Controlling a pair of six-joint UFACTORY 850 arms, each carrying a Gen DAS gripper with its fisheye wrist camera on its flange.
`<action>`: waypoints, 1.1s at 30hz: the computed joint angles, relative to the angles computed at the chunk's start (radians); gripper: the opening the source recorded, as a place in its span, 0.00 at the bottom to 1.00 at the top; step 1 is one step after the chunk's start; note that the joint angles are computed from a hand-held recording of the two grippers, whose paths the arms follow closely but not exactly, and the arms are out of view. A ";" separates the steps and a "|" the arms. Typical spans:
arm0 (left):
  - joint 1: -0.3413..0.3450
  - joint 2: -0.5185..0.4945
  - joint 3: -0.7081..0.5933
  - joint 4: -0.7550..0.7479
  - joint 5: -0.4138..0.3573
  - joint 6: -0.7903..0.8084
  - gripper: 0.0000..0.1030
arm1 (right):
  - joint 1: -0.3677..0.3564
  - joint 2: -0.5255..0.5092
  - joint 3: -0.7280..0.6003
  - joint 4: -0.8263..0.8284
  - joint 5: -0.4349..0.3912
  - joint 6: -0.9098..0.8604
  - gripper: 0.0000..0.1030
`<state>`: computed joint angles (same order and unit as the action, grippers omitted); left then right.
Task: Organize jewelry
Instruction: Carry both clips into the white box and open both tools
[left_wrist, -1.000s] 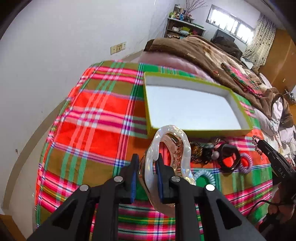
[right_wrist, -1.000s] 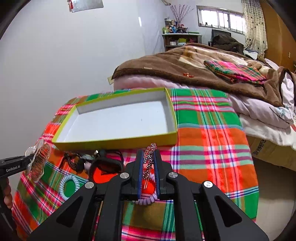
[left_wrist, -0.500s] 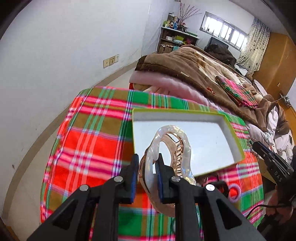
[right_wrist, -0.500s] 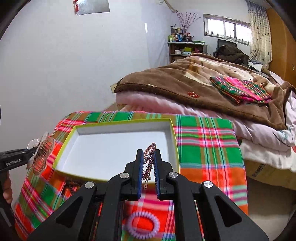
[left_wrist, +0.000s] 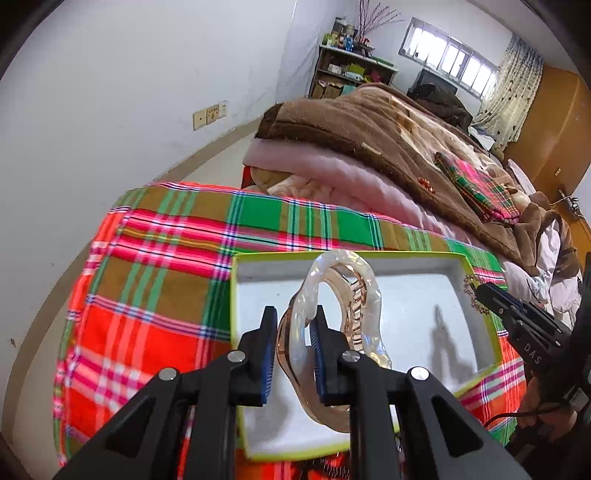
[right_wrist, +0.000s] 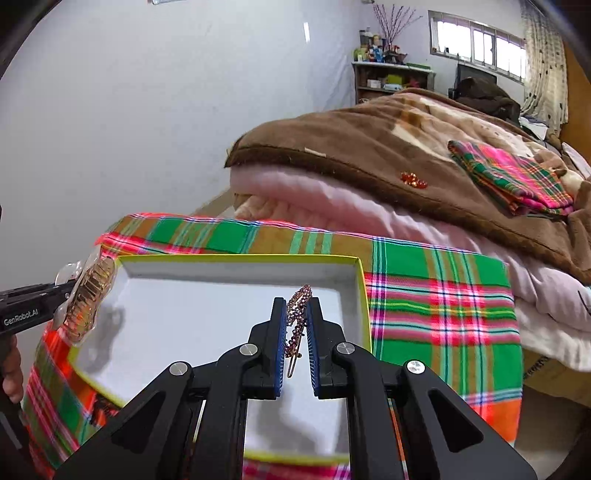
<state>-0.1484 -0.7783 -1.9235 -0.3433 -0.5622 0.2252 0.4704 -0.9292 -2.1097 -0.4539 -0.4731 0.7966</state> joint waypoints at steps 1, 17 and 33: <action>-0.002 -0.017 -0.021 0.010 -0.011 -0.013 0.18 | -0.003 -0.011 -0.015 0.014 -0.005 -0.013 0.11; -0.016 -0.126 -0.149 0.119 -0.086 -0.096 0.18 | -0.029 -0.167 -0.248 0.160 -0.112 -0.177 0.11; -0.015 -0.143 -0.175 0.142 -0.102 -0.119 0.20 | -0.035 -0.189 -0.281 0.195 -0.128 -0.199 0.11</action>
